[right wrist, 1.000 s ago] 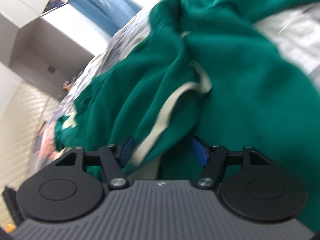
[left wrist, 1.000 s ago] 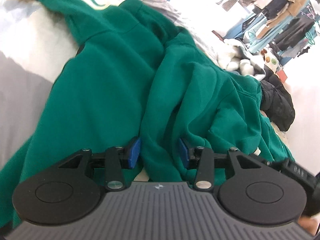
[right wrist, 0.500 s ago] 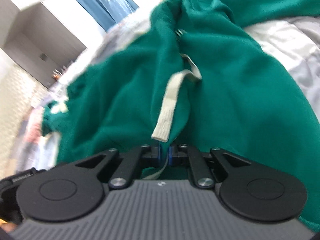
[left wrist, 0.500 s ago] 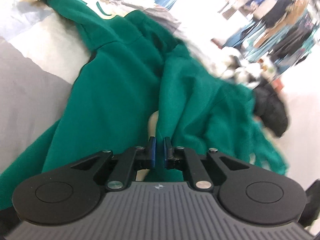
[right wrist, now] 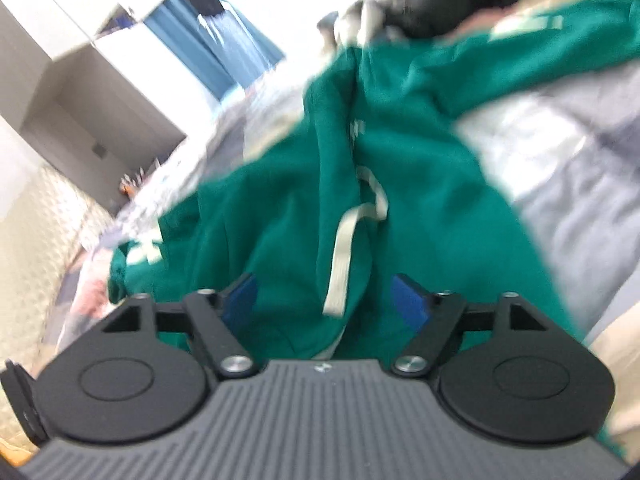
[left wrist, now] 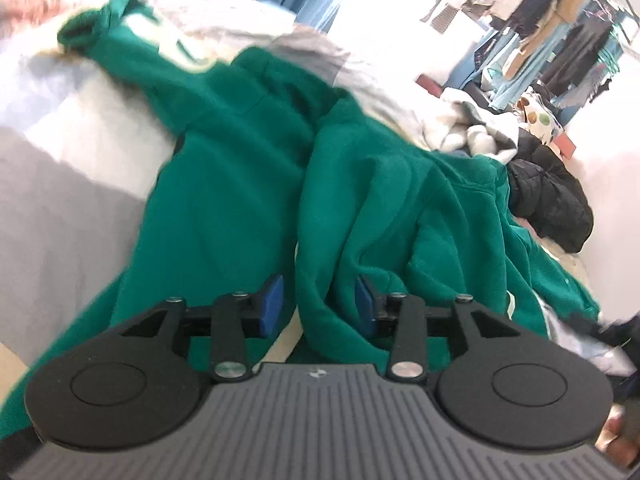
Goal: Fold large clothes
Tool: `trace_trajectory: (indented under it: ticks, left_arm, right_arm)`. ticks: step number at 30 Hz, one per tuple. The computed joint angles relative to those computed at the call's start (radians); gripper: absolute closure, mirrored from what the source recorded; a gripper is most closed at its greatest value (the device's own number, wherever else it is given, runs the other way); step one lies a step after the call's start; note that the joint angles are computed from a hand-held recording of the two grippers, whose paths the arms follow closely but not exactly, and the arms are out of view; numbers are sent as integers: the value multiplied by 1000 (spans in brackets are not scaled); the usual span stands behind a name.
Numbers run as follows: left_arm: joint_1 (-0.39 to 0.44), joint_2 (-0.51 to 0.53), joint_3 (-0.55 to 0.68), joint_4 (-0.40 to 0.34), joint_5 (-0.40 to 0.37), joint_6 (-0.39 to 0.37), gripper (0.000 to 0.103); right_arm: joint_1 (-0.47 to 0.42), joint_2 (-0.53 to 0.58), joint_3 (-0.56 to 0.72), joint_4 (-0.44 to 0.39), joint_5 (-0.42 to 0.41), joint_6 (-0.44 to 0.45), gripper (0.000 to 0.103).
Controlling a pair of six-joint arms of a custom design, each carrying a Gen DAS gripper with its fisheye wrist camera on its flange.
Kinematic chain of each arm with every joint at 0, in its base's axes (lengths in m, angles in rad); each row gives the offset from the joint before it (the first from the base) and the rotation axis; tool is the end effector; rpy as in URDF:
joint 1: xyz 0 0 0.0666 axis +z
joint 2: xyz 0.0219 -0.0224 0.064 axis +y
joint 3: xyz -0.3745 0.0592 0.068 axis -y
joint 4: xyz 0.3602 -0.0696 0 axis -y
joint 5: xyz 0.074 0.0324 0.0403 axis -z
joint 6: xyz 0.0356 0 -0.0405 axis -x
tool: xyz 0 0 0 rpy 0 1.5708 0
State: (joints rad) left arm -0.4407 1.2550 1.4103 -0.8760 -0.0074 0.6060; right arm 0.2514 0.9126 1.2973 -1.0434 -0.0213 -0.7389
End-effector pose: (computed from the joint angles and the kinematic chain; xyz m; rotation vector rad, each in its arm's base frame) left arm 0.3692 -0.1743 0.4909 -0.1979 2.3414 -0.5240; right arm 0.2585 0.0668 0.5364 0.5409 2.2245 0.5550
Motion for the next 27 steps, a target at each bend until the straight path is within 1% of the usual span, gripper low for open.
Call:
trace_trajectory:
  ticks: [2, 5, 9, 11, 12, 13, 15, 17, 19, 23, 26, 27]
  left_arm:
    - [-25, -7, 5, 6, -39, -29, 55]
    - [-51, -12, 5, 23, -58, -61, 55]
    - [-89, -5, 8, 38, -83, -90, 55]
    - [-101, 2, 8, 43, -84, -98, 55]
    - [-107, 4, 6, 47, -87, -98, 55]
    - [-113, 6, 3, 50, -91, -95, 55]
    - [-122, 7, -13, 74, -99, -70, 55]
    - [-128, 17, -19, 92, -95, -53, 55]
    - [-140, 29, -23, 107, -110, -62, 55]
    - [-157, 87, 7, 68, -121, -85, 55]
    - [-172, 118, 19, 47, -150, -78, 56]
    - [-179, 120, 17, 47, -162, -72, 56]
  right_arm:
    - [-55, -3, 31, -19, -19, 43, 24]
    - [-166, 13, 86, -57, -58, 120, 24]
    - [-376, 42, 129, -74, -166, 227, 24]
    - [-483, 62, 130, -62, -213, 291, 24]
    - [-542, 73, 125, -48, -245, 313, 24]
    - [-607, 79, 110, -23, -296, 314, 24]
    - [-735, 96, 67, 44, -403, 254, 24]
    - [-832, 124, 26, 116, -476, 191, 23]
    - [-893, 157, -2, 175, -486, 162, 22]
    - [-955, 247, -42, 302, -462, 140, 22]
    - [-987, 308, -71, 410, -456, 63, 22]
    - [-996, 324, -86, 462, -468, 30, 23]
